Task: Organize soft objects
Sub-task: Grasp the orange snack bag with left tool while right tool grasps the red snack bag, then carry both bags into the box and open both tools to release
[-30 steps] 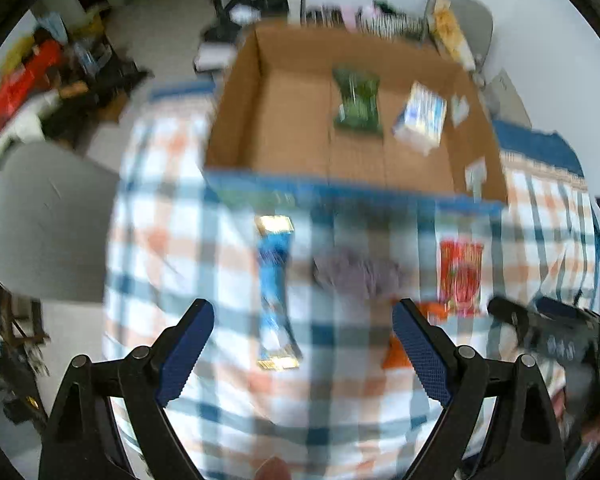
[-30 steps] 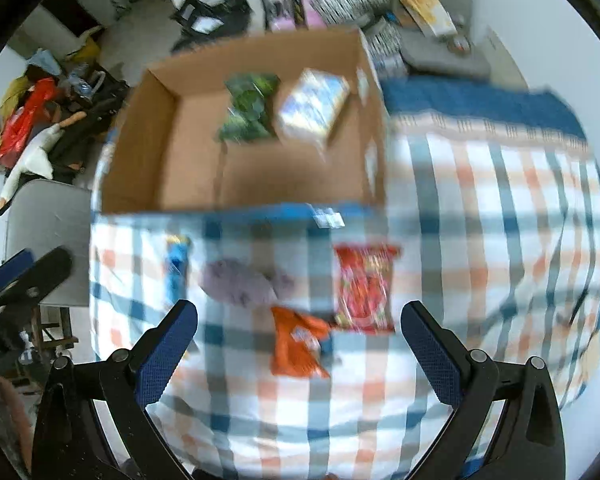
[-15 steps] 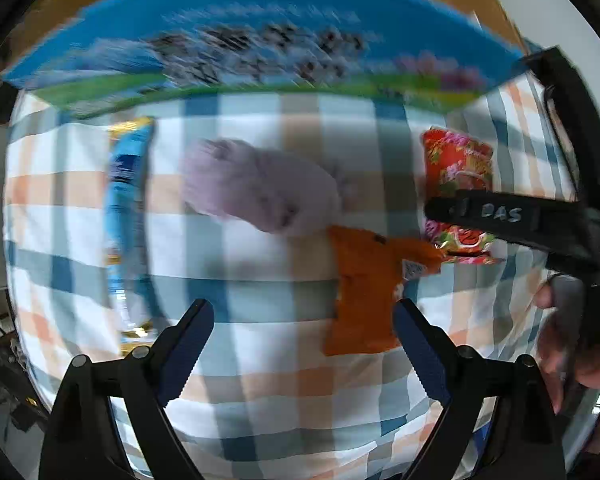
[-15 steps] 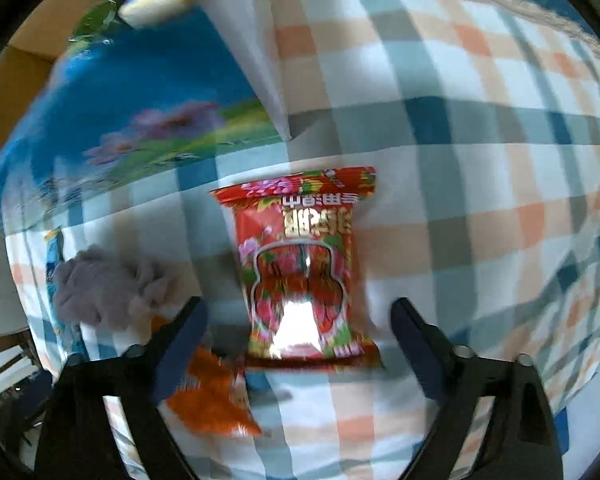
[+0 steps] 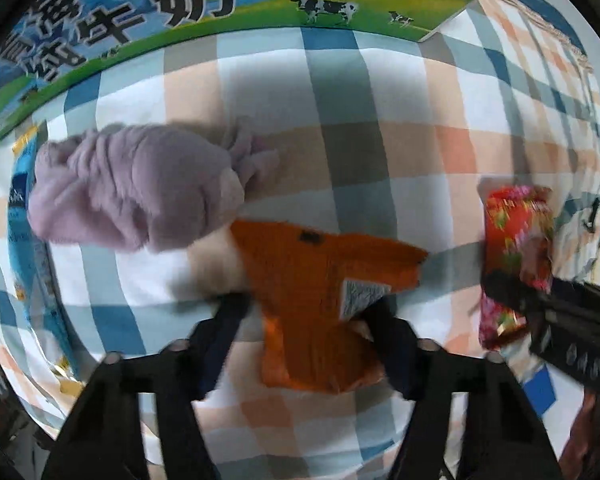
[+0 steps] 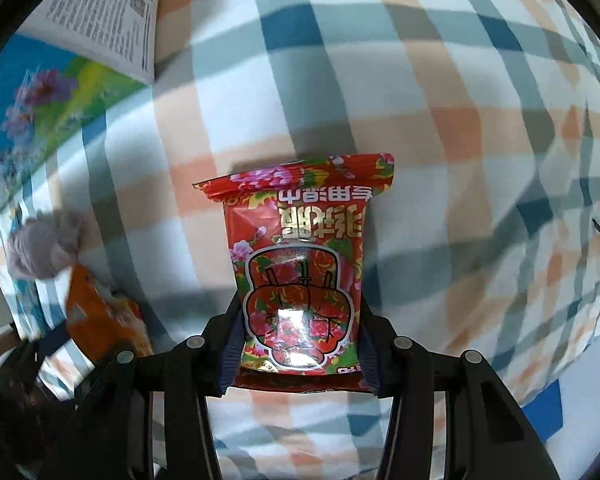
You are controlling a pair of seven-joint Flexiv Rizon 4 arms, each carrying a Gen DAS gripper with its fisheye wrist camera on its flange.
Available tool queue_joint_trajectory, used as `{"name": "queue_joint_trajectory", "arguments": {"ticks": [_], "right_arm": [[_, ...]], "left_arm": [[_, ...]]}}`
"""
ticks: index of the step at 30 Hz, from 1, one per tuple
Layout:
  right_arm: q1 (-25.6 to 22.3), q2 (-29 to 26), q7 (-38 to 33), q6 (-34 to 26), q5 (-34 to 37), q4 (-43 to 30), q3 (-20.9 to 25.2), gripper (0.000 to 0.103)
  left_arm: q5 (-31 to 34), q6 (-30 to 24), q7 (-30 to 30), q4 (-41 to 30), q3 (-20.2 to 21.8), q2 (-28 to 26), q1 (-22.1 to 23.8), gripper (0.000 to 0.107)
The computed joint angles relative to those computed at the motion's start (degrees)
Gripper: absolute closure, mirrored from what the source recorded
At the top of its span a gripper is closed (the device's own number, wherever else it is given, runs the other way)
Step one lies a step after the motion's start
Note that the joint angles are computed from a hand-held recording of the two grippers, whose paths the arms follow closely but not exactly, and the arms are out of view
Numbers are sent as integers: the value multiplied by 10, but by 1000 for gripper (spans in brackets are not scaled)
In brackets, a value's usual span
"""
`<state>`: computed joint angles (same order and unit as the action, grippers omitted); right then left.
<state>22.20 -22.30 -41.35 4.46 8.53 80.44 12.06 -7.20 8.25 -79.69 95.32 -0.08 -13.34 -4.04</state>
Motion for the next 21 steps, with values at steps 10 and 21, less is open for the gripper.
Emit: {"name": "queue_joint_trajectory", "arguments": {"ticks": [10, 21], "right_arm": [[10, 24, 0, 7, 21, 14, 13, 54], [39, 15, -47, -29, 5, -129, 11, 54]], "left_arm": [[10, 15, -11, 17, 9, 62, 3, 75], [-22, -71, 11, -126, 19, 74, 58, 75]]}}
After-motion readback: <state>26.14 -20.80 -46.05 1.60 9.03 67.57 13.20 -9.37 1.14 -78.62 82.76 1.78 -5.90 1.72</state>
